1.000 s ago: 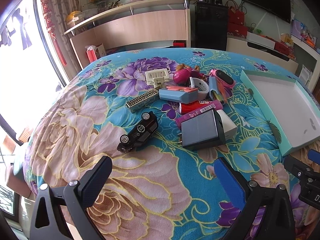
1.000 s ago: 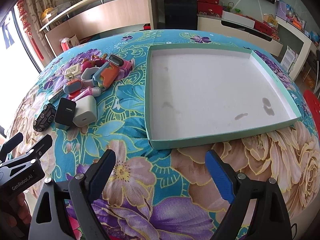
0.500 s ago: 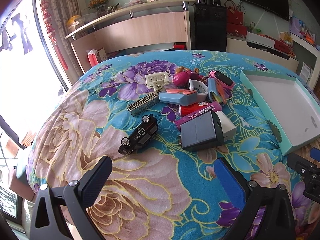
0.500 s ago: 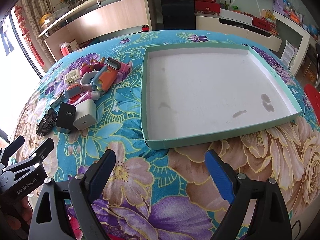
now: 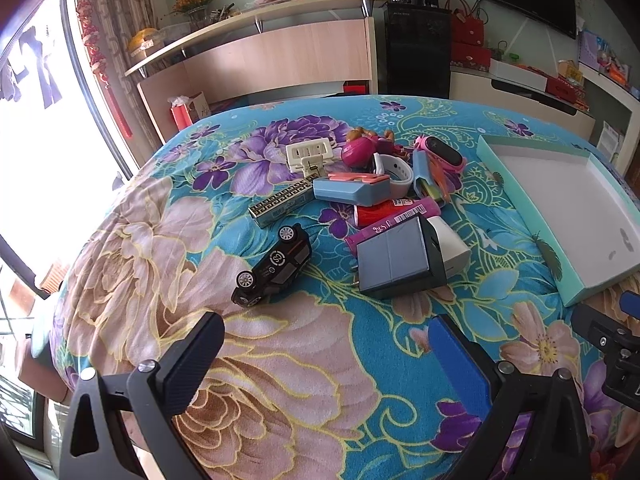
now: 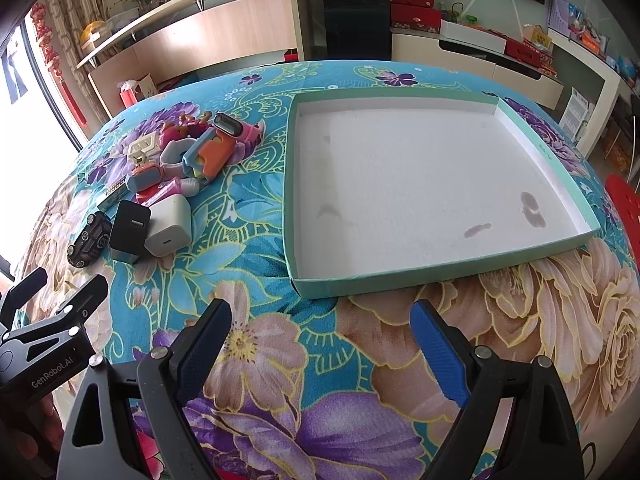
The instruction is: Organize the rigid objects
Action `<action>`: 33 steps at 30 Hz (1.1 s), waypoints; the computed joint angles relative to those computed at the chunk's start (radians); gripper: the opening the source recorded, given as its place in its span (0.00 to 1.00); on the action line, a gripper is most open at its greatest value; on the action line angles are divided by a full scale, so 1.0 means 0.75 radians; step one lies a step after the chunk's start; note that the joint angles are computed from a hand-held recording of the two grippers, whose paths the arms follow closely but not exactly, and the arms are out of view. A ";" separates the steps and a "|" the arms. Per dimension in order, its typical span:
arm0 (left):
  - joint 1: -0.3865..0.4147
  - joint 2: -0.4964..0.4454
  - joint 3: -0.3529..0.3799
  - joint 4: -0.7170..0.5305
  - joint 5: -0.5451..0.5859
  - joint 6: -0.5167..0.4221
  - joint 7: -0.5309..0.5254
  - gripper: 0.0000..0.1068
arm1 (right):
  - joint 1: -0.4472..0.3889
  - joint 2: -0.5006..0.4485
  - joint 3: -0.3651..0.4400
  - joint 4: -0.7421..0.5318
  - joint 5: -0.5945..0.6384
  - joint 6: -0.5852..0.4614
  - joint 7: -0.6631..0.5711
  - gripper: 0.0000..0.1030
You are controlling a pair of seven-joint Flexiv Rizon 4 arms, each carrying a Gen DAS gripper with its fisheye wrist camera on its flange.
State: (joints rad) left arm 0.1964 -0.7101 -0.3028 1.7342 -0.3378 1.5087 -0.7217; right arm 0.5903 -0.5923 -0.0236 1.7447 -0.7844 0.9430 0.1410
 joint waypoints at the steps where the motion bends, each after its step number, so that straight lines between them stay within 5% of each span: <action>1: 0.001 0.000 0.000 0.001 0.000 -0.001 -0.001 0.96 | 0.000 -0.001 0.001 -0.002 0.001 -0.002 -0.003 0.89; 22: 0.003 0.003 -0.006 0.001 -0.005 -0.018 -0.003 0.96 | 0.006 -0.013 0.012 -0.034 0.023 -0.059 -0.055 0.89; 33: 0.004 -0.012 0.030 -0.067 -0.091 -0.168 0.026 0.96 | 0.003 -0.013 -0.007 -0.063 -0.031 -0.022 -0.067 0.89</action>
